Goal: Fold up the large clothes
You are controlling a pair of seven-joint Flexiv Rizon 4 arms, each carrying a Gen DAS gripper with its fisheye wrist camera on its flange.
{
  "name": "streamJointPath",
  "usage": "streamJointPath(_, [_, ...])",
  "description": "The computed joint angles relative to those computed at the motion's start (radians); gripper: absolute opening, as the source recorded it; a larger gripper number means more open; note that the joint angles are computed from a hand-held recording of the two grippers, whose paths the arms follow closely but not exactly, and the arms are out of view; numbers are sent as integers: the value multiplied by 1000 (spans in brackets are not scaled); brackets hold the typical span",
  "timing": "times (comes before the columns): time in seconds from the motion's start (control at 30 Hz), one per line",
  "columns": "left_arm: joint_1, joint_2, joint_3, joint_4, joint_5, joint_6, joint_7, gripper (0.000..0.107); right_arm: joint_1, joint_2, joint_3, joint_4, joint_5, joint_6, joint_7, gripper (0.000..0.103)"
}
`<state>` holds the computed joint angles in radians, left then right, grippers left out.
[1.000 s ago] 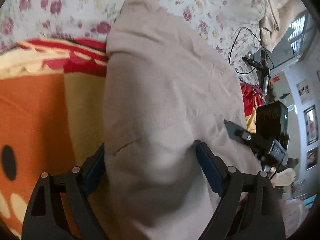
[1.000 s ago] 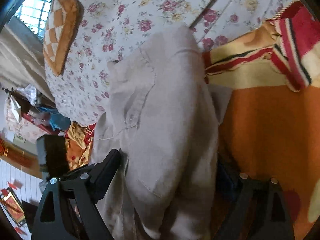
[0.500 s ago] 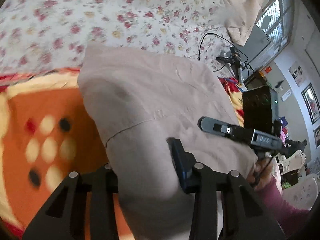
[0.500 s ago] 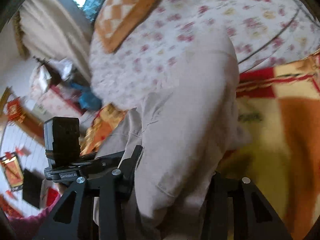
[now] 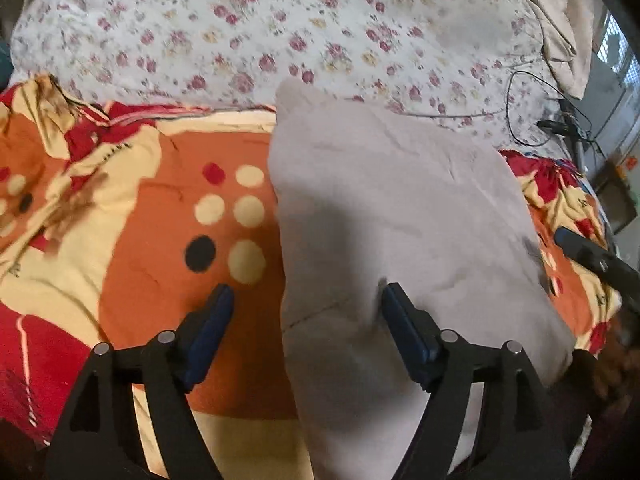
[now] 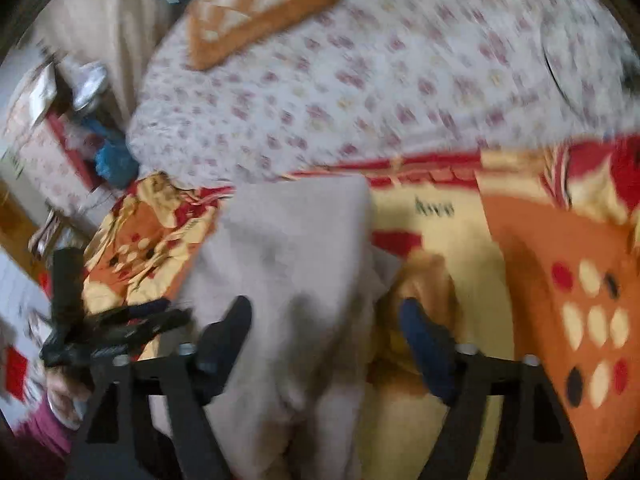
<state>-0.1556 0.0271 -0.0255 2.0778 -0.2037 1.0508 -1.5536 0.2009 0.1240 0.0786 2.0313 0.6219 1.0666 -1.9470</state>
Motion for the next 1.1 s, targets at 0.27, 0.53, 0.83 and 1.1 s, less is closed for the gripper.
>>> streamJointPath(0.27, [-2,-23,-20,-31,250,47,-196,76,19,-92,99,133,-408,173,228,55])
streamJointPath(0.53, [-19,-3,-23,-54,373,25,-290,76,12,-82,85,161,-349,190,235,55])
streamJointPath(0.83, [2,70,-28,-31,428,50,-410,76,-58,16,128,291,-690,352,582,72])
streamJointPath(1.1, [26,110,-54,-25,493,50,-470,76,-65,21,111,326,-851,405,792,82])
